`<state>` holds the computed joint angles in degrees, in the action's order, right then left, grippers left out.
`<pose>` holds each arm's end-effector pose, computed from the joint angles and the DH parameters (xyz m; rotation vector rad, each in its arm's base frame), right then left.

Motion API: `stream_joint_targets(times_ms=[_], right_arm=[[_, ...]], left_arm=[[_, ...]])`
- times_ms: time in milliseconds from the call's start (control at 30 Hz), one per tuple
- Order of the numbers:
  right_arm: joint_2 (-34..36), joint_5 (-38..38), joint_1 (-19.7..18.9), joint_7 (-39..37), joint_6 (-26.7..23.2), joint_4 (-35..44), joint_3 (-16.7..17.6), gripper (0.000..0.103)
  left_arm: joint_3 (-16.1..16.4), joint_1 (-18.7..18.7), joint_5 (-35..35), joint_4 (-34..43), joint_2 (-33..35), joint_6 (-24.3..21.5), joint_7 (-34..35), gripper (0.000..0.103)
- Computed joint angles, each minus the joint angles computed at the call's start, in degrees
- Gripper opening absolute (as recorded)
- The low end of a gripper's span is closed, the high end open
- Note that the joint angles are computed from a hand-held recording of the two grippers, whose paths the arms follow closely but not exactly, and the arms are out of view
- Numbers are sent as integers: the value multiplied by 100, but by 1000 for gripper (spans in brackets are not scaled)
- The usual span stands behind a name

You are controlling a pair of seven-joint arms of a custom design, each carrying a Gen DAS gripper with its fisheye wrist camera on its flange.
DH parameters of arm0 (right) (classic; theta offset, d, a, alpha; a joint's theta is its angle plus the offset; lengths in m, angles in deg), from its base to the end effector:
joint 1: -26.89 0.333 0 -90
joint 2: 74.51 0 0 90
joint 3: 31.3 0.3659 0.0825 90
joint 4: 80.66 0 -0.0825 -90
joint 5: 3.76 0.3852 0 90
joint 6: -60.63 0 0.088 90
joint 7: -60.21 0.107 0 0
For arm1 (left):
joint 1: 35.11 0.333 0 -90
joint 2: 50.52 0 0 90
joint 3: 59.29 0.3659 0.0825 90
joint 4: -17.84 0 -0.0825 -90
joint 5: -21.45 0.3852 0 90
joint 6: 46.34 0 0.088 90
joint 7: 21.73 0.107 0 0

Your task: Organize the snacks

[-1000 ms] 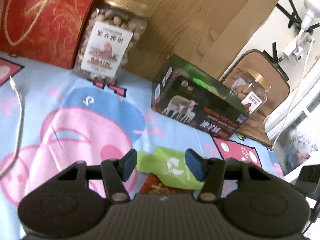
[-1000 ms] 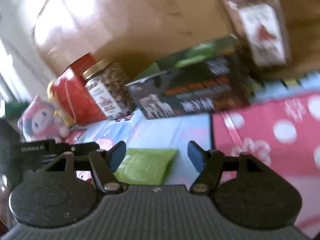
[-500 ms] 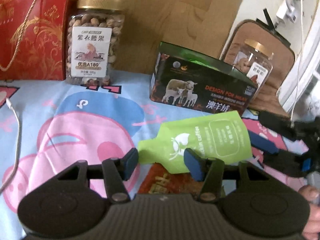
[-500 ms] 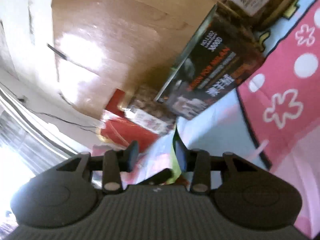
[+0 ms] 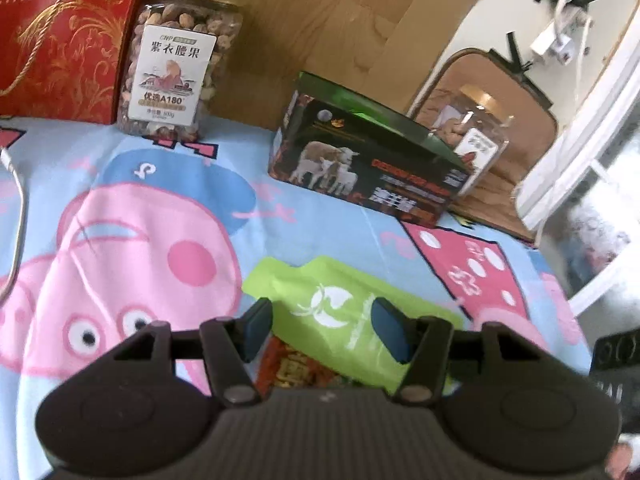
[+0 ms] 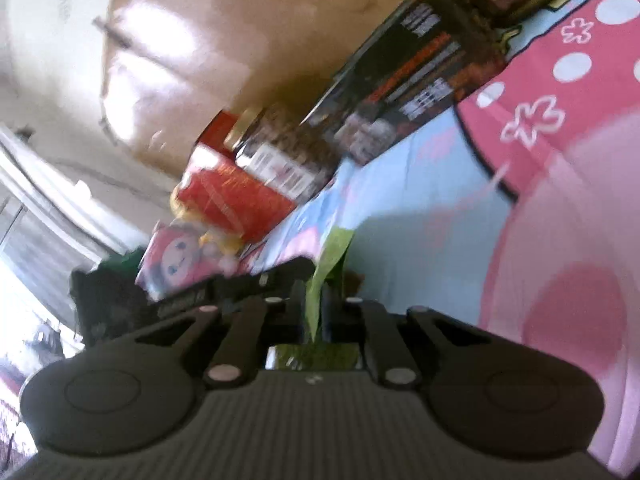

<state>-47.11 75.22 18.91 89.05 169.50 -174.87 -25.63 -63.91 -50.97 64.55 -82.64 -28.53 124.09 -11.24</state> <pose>0.7084 0.0313 0.4192 -1.5372 1.0966 0.5227 0.6528 -0.2849 0.4843 -2.1257 1.4730 -1.1379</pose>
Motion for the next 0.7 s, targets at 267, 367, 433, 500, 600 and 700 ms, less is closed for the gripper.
stream_joint_targets(times_ms=[267,367,433,500,600,700], right_arm=[[-987,-671,216,-1560,24,-1205,-316,14],[-1197,-646,346,-1928,445,-1469,-437,18],[-1260,-515,371,-2101,633,-1550,-488,28],[-1278,-342,335,-2200,655,-1574,-531,31],[-1288,-32,311,-2320,781,-1559,-549,33],[-1297,150,302,-2402,801,-1518,-544,35]], left_arm=[[570,-504,1351,-667,-618,297,-1549,55],[748,-620,2223,-845,-919,244,-2513,55],[749,-581,2668,-941,-1074,313,-3003,55],[664,-483,2931,-1016,-1169,470,-3293,55],[454,-298,3103,-1084,-1201,805,-3488,55],[274,-102,3337,-1100,-1116,1386,-3767,55]])
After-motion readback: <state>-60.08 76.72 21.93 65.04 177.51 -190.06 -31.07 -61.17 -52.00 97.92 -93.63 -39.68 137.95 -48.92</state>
